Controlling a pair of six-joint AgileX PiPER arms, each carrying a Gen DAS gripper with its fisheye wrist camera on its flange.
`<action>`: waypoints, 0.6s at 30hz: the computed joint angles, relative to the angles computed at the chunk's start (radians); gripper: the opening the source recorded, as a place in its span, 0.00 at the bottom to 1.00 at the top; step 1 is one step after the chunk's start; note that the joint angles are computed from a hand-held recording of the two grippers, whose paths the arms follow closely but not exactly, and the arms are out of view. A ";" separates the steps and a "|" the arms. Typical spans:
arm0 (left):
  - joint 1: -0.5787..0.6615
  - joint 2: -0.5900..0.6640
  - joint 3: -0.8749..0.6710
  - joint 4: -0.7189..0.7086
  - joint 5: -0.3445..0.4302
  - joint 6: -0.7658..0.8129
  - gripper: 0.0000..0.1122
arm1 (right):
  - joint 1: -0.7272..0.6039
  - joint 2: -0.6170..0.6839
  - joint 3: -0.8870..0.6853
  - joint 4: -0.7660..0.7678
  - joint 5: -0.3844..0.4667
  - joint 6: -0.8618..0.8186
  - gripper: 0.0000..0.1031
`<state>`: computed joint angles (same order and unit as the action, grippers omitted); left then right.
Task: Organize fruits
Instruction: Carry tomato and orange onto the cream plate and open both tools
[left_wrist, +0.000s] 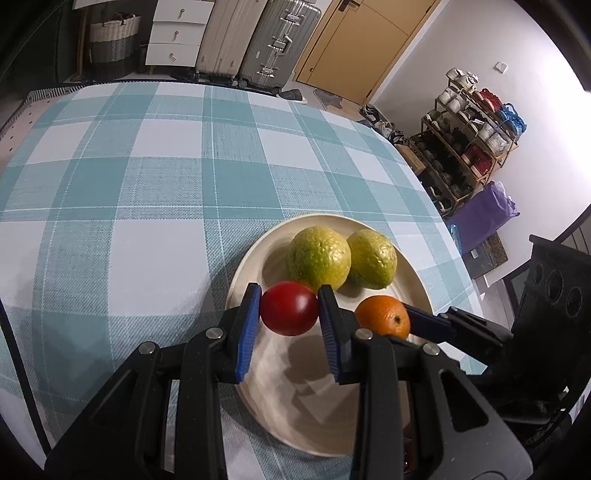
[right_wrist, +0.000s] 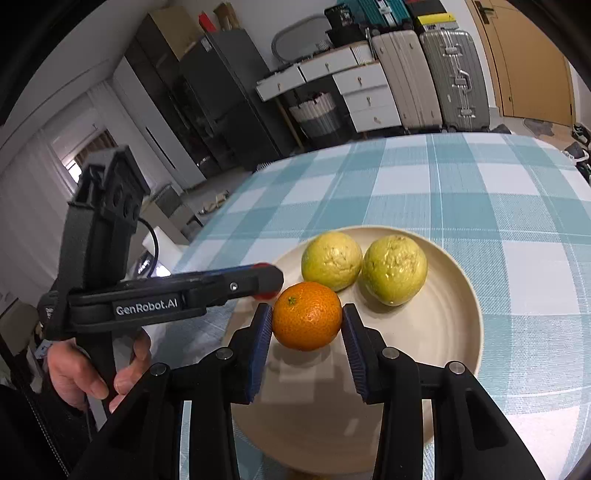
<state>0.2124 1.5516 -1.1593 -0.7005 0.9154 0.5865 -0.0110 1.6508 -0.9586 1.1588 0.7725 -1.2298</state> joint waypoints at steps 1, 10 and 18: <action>-0.002 0.004 -0.001 0.000 -0.003 -0.001 0.25 | 0.004 0.005 -0.003 0.000 -0.003 0.002 0.38; 0.010 0.005 -0.003 -0.032 0.010 0.005 0.26 | 0.048 0.056 -0.044 -0.050 -0.030 0.072 0.39; 0.028 -0.074 0.019 -0.006 0.027 -0.024 0.28 | 0.010 -0.016 -0.002 0.025 -0.020 -0.004 0.52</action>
<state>0.2408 1.4774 -1.1401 -0.7066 0.9423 0.5627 -0.0015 1.6352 -0.9607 1.1835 0.7527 -1.2333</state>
